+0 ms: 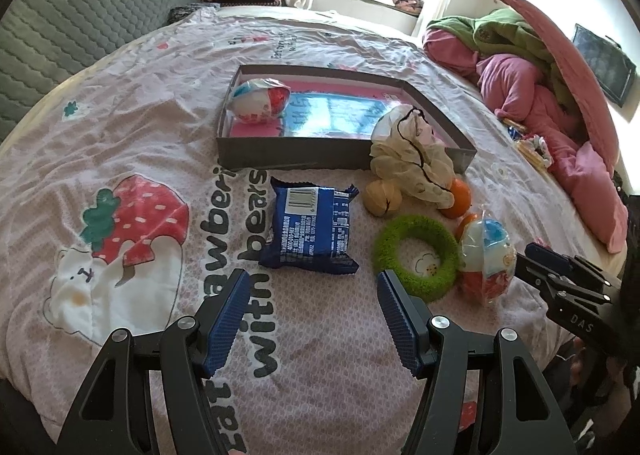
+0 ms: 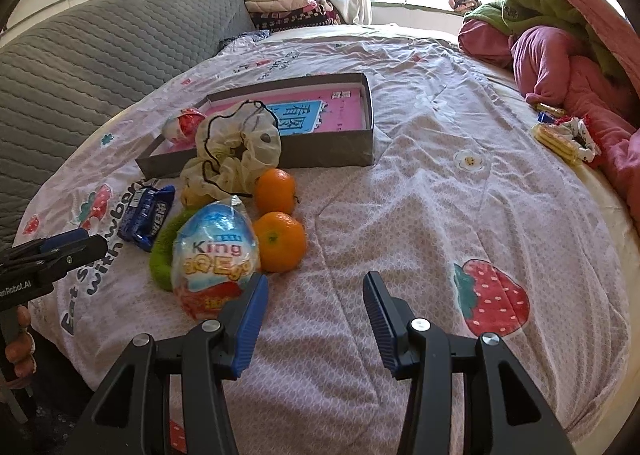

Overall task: Organize objects
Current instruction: 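Move the left tool over the blue snack packet with fingers open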

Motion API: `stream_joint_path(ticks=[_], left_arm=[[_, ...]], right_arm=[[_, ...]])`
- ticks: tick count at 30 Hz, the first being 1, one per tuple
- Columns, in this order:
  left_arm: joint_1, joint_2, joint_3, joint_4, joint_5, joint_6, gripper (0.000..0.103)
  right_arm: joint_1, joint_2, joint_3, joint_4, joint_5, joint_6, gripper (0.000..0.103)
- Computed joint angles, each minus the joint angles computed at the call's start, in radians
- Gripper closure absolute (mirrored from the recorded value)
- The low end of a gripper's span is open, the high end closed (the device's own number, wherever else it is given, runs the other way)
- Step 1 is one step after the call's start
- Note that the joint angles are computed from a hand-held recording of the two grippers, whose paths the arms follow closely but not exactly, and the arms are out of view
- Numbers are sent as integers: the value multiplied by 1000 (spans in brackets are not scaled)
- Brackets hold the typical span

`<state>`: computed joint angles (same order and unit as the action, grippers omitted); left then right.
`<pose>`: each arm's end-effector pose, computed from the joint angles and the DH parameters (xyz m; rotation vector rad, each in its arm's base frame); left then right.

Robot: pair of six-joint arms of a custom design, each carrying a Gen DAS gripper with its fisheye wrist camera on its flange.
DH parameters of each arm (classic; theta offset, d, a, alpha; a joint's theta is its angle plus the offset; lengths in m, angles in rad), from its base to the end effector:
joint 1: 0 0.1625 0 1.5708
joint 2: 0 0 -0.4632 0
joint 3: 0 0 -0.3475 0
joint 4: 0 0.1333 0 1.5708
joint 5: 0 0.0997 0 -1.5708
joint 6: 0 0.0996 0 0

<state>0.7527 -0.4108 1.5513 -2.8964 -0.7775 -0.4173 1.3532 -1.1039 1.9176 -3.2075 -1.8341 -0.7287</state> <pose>-0.3570 -0.6143 -0.0187 0.3996 2.4519 -0.7900 -0.0215 -0.5948 0.3313 0.4777 -2.3833 0.7962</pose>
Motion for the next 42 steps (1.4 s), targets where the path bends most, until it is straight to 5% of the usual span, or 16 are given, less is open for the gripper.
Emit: stream_joint_path(ticks=[35,42], left_arm=[[67,63,-152,107,-28,-2,36],[75,74,-182,127,-34,-6,35]], right_arm=[[14,82,-142,196,47,28,53],[31,110,-140,143,25,-8,53]])
